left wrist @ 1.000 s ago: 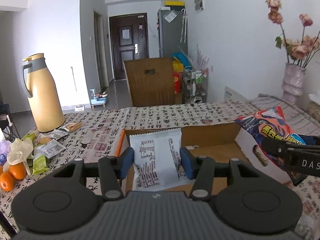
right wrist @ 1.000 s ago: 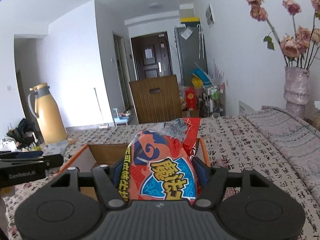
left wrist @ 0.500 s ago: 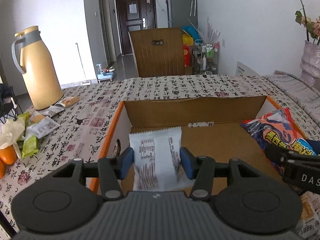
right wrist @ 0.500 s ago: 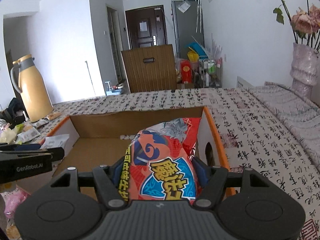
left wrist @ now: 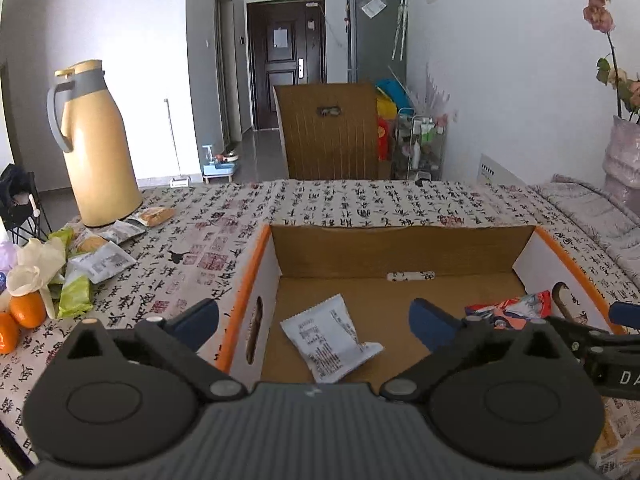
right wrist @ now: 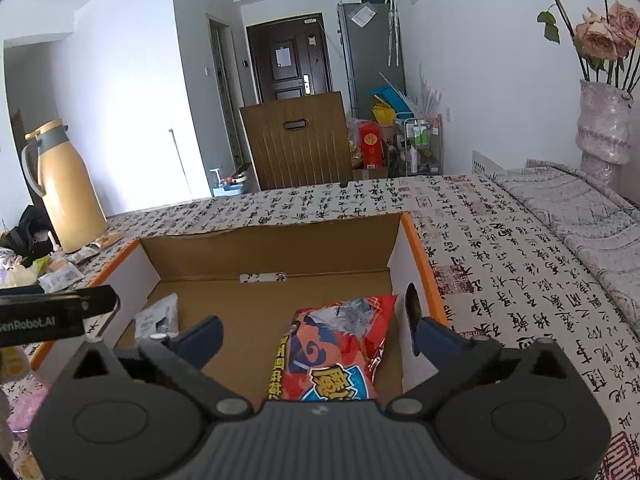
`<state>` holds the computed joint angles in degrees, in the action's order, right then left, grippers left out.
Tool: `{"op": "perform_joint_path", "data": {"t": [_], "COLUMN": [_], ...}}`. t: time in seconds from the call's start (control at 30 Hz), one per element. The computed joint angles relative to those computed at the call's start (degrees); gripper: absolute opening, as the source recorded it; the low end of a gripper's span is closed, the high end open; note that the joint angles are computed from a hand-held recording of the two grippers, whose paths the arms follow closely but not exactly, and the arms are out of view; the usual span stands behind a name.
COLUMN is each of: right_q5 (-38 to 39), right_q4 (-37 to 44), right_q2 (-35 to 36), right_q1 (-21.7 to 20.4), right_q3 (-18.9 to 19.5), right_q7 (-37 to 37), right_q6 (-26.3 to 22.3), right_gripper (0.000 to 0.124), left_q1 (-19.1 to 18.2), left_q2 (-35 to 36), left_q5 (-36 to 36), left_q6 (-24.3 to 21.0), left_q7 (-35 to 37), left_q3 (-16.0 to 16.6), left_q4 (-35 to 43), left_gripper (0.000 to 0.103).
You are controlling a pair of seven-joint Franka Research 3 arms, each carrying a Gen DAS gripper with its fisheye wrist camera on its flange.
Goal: Organize snacks
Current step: 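Withdraw both tools from the box back toward the snack pile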
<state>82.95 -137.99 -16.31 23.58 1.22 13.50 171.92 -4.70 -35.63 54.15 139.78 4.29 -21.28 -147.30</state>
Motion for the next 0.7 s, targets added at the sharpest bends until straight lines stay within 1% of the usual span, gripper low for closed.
{"op": "perform_joint_path", "data": {"t": [0.17, 0.37, 0.47, 0.53, 0.63, 0.7], "right_q5": [3.44, 8.01, 8.53, 7.47, 5.52, 5.78], "right_q4": [-2.2, -6.63, -9.59, -11.73, -15.36, -17.44], "right_q2": [-3.96, -11.3, -15.53, -18.46, -23.38, -26.36], "right_q1": [0.44, -0.07, -0.51, -0.71, -0.28, 0.43], "right_q3": [-0.4, 0.31, 0.99, 1.17, 0.68, 0.34], "right_q7": [-4.38, -9.97, -11.19, -10.57, -9.34, -10.3], "right_q6": [-0.19, -0.49, -0.54, -0.95, -1.79, -1.57], "right_gripper": [0.103, 0.103, 0.103, 0.103, 0.103, 0.103], "left_q1": [-0.91, -2.29, -3.38, -4.29, -6.02, -7.12], "left_q2": [-3.11, -9.15, -12.69, -14.72, -18.0, -20.19], "left_q5": [-0.52, -1.79, -2.68, -3.28, -4.47, -5.48], "left_q6": [0.14, 0.02, -0.72, -1.08, -1.37, -1.99], "left_q7": [0.1, 0.58, 1.05, 1.51, 2.33, 2.51], "left_q3": [0.01, -0.88, -2.02, -2.66, -3.33, -3.98], "left_q4": [-1.59, -4.46, -6.1, -7.1, -8.96, -10.15], "left_gripper": [0.103, 0.103, 0.103, 0.103, 0.103, 0.103]}}
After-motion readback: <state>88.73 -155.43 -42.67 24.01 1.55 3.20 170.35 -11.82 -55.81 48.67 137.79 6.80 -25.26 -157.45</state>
